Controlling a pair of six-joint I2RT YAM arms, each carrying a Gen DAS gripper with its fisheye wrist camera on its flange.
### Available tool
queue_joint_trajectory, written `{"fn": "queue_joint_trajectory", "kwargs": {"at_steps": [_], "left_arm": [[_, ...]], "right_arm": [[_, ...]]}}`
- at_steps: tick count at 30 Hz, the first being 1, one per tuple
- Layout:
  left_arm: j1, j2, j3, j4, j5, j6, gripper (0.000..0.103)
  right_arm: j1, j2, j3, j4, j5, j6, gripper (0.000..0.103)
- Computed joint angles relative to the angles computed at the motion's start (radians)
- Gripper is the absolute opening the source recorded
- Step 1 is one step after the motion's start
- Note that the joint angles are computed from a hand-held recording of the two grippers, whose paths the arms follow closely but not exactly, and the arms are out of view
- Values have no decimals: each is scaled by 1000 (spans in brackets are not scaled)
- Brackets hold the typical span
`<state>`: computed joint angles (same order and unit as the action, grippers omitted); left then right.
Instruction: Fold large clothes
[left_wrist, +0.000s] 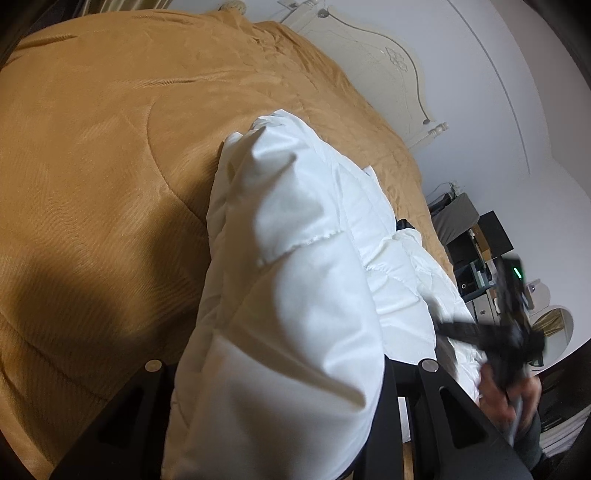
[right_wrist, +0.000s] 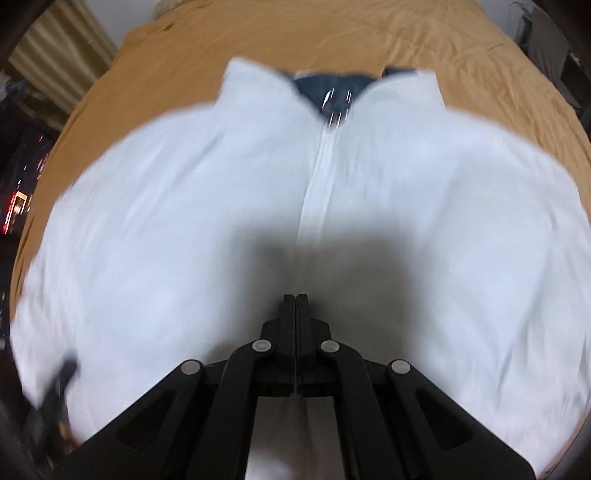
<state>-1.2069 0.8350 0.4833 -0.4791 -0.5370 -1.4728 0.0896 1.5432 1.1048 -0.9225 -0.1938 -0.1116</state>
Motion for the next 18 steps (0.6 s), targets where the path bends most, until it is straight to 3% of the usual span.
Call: {"fn": "queue_joint_trajectory", "kwargs": {"at_steps": [6, 12, 15, 18], "left_arm": [[-5, 30, 21, 2, -1, -11, 29], [7, -7, 27, 9, 22, 23, 29], [8, -3, 39, -7, 18, 34, 29], [34, -11, 18, 19, 50, 21, 29]], "right_arm": [[-55, -321, -233, -190, -74, -155, 0], [29, -354, -397, -16, -19, -127, 0], [34, -360, -375, -61, -19, -111, 0], [-21, -234, -229, -64, -74, -102, 0]]}}
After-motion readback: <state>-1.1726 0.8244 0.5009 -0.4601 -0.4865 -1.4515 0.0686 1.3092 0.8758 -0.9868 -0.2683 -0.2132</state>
